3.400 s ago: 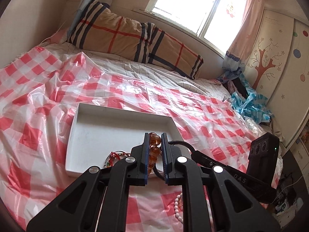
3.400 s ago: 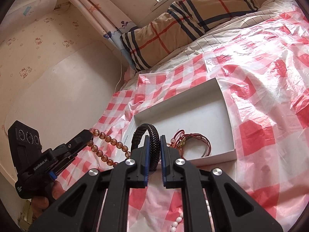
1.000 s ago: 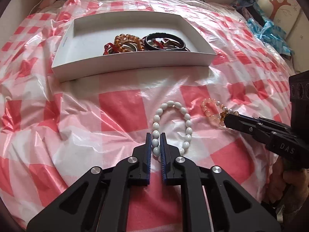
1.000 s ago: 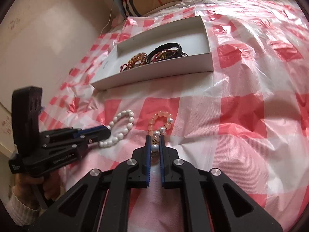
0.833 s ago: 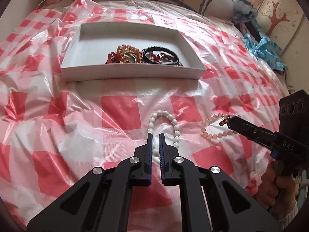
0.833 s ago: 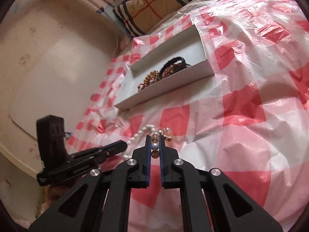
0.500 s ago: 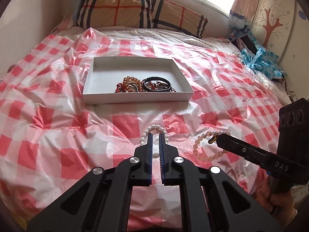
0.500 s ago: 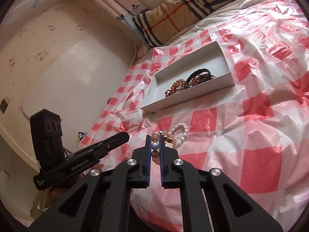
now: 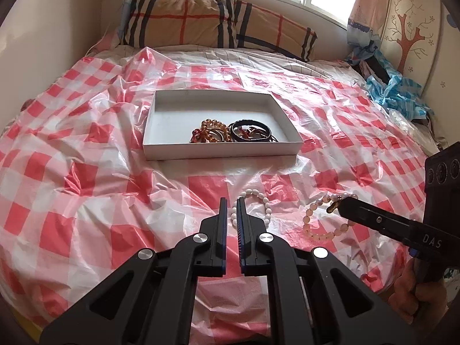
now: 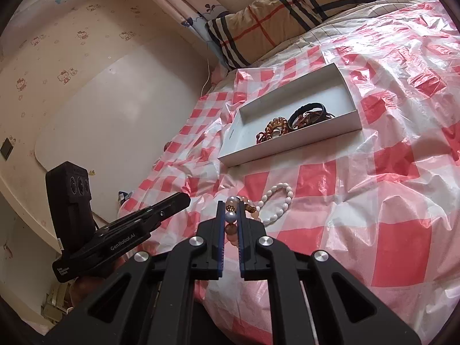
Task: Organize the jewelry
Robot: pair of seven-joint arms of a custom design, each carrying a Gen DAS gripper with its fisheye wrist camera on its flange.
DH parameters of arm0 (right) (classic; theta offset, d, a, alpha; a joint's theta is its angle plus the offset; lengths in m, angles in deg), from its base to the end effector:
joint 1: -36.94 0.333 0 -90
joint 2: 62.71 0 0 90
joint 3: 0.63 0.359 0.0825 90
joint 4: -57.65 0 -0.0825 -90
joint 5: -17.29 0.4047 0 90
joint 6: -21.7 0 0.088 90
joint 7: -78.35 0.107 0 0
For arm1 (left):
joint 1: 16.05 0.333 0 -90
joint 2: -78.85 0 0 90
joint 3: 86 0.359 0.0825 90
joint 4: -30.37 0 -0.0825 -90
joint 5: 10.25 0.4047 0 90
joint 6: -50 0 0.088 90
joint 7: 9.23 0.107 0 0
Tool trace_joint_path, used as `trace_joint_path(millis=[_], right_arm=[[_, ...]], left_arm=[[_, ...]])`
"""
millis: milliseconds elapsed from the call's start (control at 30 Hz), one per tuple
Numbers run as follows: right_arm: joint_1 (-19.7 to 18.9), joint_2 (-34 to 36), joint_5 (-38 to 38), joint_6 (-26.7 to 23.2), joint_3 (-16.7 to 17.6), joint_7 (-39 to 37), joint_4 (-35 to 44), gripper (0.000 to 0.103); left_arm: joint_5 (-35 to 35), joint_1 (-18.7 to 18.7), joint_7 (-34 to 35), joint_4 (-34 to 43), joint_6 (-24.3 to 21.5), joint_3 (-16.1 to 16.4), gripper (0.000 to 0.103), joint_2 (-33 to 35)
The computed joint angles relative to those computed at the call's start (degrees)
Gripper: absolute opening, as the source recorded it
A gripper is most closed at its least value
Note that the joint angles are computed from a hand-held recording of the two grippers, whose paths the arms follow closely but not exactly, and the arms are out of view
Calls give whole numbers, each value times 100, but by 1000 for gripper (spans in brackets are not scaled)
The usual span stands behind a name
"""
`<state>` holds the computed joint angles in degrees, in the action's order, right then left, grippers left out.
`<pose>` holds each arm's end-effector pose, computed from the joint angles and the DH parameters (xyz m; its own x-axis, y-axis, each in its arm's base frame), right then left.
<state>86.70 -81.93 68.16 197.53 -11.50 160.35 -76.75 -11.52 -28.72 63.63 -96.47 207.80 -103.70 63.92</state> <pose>0.4252 0.2488 0.5921 0.2214 -0.7152 -0.6629 -0.7484 0.3112 -0.5857 0.4538 -0.2838 0.6083 -0.2922 -0.9440 0.1536 -0.7114 0.1072 -0.6945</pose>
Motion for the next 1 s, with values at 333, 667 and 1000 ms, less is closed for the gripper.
trace_joint_path(millis=[333,667,1000], right_arm=[[188,40,929,-18,-290,-661,62,9],[-298,152,1760,-245,50,-1357,204,9],[-962,234,2102,-353,657,-1661,346,9]], left_arm=[[-523,-321,1040,845,-495,219,23,1108],[433,-478,613,1216,-1256,305,7,1598],[-2415,-521,2076,684,-184,436,7,863]])
